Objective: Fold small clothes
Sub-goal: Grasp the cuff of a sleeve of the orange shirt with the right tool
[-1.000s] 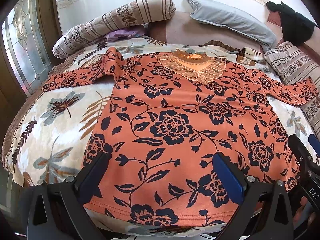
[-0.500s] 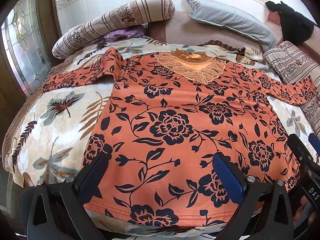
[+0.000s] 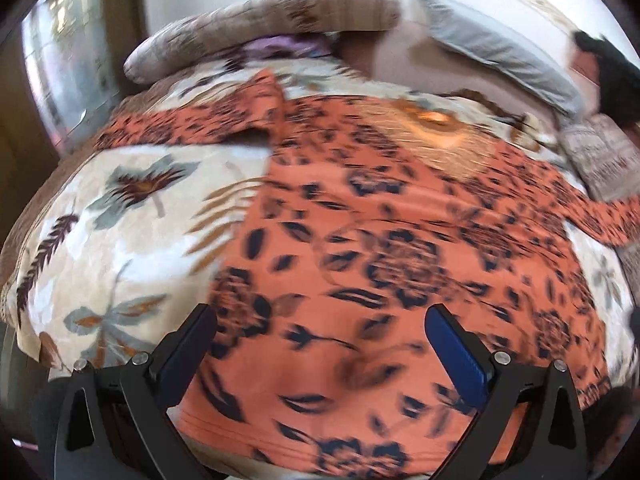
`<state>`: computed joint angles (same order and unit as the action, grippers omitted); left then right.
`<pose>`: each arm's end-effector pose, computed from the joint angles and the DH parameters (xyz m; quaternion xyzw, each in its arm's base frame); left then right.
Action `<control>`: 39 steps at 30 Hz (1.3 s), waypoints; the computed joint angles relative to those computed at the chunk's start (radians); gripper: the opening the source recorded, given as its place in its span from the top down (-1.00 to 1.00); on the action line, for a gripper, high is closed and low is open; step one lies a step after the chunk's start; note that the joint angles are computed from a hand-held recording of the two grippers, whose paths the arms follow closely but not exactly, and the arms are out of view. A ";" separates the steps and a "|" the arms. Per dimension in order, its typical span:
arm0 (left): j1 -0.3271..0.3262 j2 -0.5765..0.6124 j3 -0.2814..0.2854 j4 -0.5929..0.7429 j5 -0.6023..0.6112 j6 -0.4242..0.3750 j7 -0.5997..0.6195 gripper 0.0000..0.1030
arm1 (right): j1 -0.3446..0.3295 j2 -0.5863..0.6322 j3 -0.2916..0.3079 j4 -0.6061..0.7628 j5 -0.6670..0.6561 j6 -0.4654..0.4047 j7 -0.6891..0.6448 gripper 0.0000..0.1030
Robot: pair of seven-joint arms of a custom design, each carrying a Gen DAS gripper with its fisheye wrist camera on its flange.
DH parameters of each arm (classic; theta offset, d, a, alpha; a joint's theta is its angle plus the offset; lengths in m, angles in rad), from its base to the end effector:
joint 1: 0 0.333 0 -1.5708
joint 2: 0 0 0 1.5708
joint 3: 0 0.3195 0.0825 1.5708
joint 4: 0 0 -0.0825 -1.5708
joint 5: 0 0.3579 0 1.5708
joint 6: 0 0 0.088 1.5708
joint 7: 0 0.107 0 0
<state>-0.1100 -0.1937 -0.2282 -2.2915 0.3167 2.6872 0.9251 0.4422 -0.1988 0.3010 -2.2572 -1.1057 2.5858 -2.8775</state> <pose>0.4694 -0.1816 0.5092 -0.6905 0.6538 -0.2325 0.2042 0.3517 0.3554 0.5050 -0.5464 0.7025 -0.2565 0.3771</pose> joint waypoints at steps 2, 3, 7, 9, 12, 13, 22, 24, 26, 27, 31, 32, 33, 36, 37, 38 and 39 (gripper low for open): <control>0.024 0.014 0.015 0.006 0.013 0.006 -0.014 -1.00 | -0.026 -0.031 -0.037 -0.040 -0.011 0.116 0.058 -1.00; 0.033 0.022 0.023 0.011 0.016 0.009 -0.018 -1.00 | -0.048 -0.049 -0.046 -0.057 -0.022 0.153 0.084 -1.00; 0.083 0.087 0.059 0.069 0.040 0.022 -0.046 -1.00 | -0.166 -0.127 -0.090 -0.118 -0.063 0.261 0.136 -1.00; 0.107 0.128 0.076 0.108 0.067 0.019 -0.080 -1.00 | -0.257 -0.180 -0.124 -0.158 -0.100 0.300 0.190 -1.00; 0.127 0.195 0.107 0.178 0.099 -0.003 -0.125 -1.00 | -0.364 -0.228 -0.186 -0.189 -0.062 0.267 0.161 -0.99; 0.130 0.213 0.118 0.199 0.127 -0.015 -0.156 -1.00 | -0.396 -0.230 -0.207 -0.190 -0.047 0.258 0.137 -0.99; 0.130 0.327 0.184 0.293 0.185 -0.110 -0.336 -1.00 | -0.557 -0.055 -0.299 -0.036 0.201 0.061 -0.194 -0.49; 0.123 0.328 0.187 0.296 0.204 -0.121 -0.354 -1.00 | -0.570 -0.011 -0.283 0.014 0.179 0.019 -0.217 -0.49; 0.119 0.332 0.188 0.301 0.217 -0.132 -0.357 -1.00 | -0.562 0.033 -0.276 0.070 0.158 -0.030 -0.236 -0.49; 0.116 0.334 0.188 0.304 0.225 -0.140 -0.360 -1.00 | -0.553 0.054 -0.278 0.098 0.159 -0.057 -0.245 -0.43; 0.119 0.339 0.188 0.306 0.219 -0.133 -0.350 -1.00 | -0.512 0.128 -0.309 0.191 0.216 -0.165 -0.325 0.77; 0.121 0.341 0.190 0.307 0.216 -0.128 -0.345 -1.00 | -0.500 0.141 -0.315 0.216 0.225 -0.170 -0.355 0.77; 0.120 0.342 0.191 0.307 0.221 -0.128 -0.348 -1.00 | -0.486 0.142 -0.316 0.223 0.213 -0.162 -0.362 0.78; 0.118 0.342 0.192 0.306 0.226 -0.127 -0.361 -1.00 | -0.437 0.151 -0.302 0.291 0.196 -0.123 -0.429 0.78; 0.121 0.342 0.191 0.305 0.213 -0.121 -0.356 -1.00 | -0.420 0.158 -0.296 0.320 0.194 -0.108 -0.457 0.78; 0.126 0.339 0.191 0.299 0.198 -0.109 -0.348 -1.00 | -0.397 0.170 -0.286 0.364 0.196 -0.086 -0.489 0.79; 0.129 0.336 0.191 0.292 0.187 -0.096 -0.345 -1.00 | -0.381 0.180 -0.283 0.391 0.200 -0.069 -0.506 0.79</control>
